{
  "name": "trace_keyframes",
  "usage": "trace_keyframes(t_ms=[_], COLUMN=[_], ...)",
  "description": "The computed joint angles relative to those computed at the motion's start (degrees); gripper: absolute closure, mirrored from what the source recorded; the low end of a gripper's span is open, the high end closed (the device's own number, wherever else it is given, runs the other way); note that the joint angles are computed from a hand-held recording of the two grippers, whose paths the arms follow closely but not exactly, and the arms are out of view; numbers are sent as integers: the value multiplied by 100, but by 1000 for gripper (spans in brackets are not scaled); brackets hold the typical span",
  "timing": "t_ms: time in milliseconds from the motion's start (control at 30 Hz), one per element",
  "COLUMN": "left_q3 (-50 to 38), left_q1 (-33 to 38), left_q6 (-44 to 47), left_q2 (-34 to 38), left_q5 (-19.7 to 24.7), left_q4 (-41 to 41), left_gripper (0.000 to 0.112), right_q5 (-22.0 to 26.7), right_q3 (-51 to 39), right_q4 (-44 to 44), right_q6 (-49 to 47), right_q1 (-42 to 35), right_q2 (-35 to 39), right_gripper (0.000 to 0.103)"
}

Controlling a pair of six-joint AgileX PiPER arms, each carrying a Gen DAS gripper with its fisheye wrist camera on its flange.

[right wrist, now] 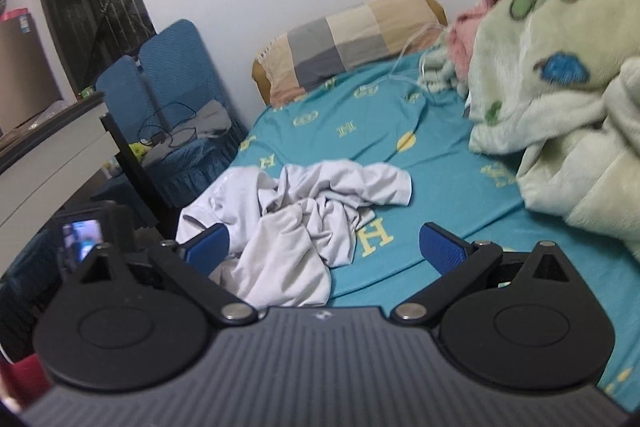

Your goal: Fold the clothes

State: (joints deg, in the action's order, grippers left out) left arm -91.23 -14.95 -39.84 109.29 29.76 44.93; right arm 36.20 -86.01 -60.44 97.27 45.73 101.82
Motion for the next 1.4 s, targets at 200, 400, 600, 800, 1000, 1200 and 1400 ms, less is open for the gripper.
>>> trace_keyframes(t_ms=[200, 400, 600, 800, 1000, 1200, 1400], left_q3=[186, 964, 1727, 2553, 3408, 3852, 4124], left_q1=[-310, -618, -1119, -2215, -2467, -1213, 211], left_q6=[-1314, -2407, -2189, -2733, -3636, -3036, -643], left_q2=[-7, -1125, -2871, -4536, -5421, -5665, -5636], left_q5=[-130, -172, -64, 527, 489, -739, -1856], left_q4=[1585, 2605, 2135, 2263, 2512, 1523, -1198], left_gripper=[107, 110, 110, 110, 110, 110, 110], right_q5=[-48, 125, 343, 121, -703, -1049, -822], right_q3=[-163, 17, 384, 808, 858, -331, -1968], right_q4=[227, -534, -1511, -2136, -2244, -1293, -89], right_q6=[-215, 293, 1099, 1531, 1387, 448, -236], right_q1=[-131, -23, 150, 366, 577, 515, 263], right_q2=[271, 186, -112, -506, -480, 472, 1751], right_gripper=[0, 0, 0, 1, 1, 2, 3])
